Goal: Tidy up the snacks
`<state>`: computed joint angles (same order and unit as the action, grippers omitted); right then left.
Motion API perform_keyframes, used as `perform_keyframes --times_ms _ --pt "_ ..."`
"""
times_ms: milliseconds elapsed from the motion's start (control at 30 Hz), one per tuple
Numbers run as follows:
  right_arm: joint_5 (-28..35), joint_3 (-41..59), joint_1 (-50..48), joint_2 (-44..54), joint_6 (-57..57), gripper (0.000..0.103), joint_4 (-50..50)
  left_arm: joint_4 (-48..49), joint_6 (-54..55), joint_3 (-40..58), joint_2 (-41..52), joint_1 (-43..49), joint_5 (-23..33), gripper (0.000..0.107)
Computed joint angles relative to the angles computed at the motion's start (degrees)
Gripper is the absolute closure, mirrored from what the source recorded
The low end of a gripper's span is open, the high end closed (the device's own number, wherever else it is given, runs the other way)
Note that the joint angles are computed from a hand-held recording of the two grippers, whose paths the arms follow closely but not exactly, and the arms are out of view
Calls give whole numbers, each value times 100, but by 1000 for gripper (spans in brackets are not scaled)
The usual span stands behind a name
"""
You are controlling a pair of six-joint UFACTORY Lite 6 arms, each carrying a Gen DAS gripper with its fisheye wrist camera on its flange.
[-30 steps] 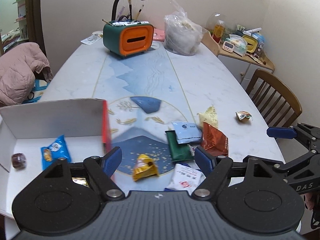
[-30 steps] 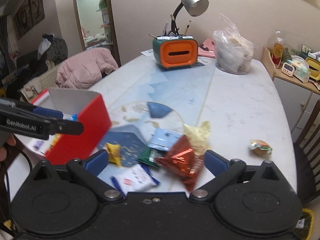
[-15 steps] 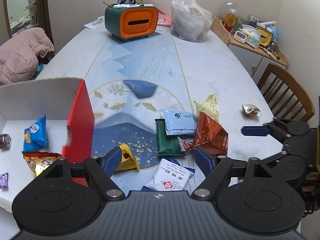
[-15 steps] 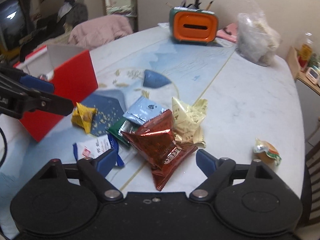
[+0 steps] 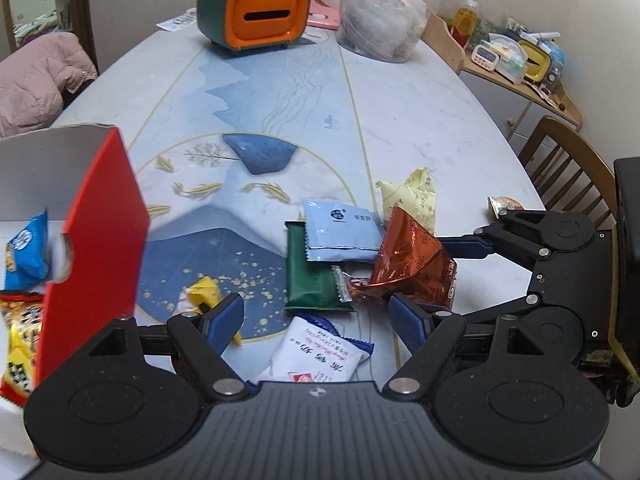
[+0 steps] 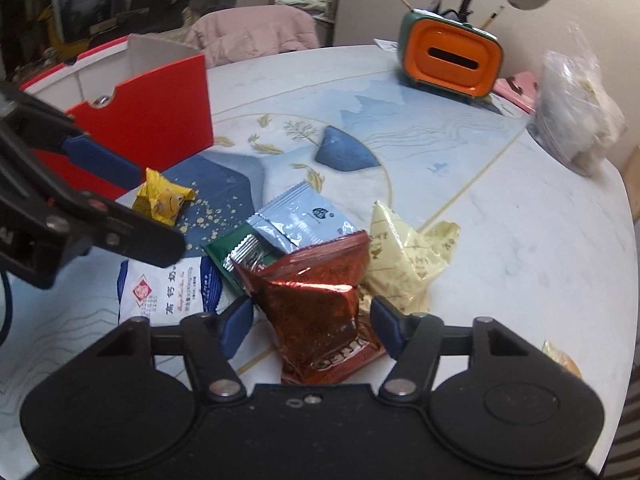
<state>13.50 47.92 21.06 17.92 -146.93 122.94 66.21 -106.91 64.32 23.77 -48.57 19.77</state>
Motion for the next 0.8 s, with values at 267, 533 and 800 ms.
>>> perform_keyframes --times_ms 267,533,800 --pt "239 -8 -226 17 582 60 -793 -168 373 630 711 139 -313 27" --pt "397 -308 -854 -415 1813 62 -2042 -623 1041 1385 1402 153 -342 28" --pt "515 -532 -1262 -689 2114 62 -2434 -647 1322 2072 2064 26 7 50"
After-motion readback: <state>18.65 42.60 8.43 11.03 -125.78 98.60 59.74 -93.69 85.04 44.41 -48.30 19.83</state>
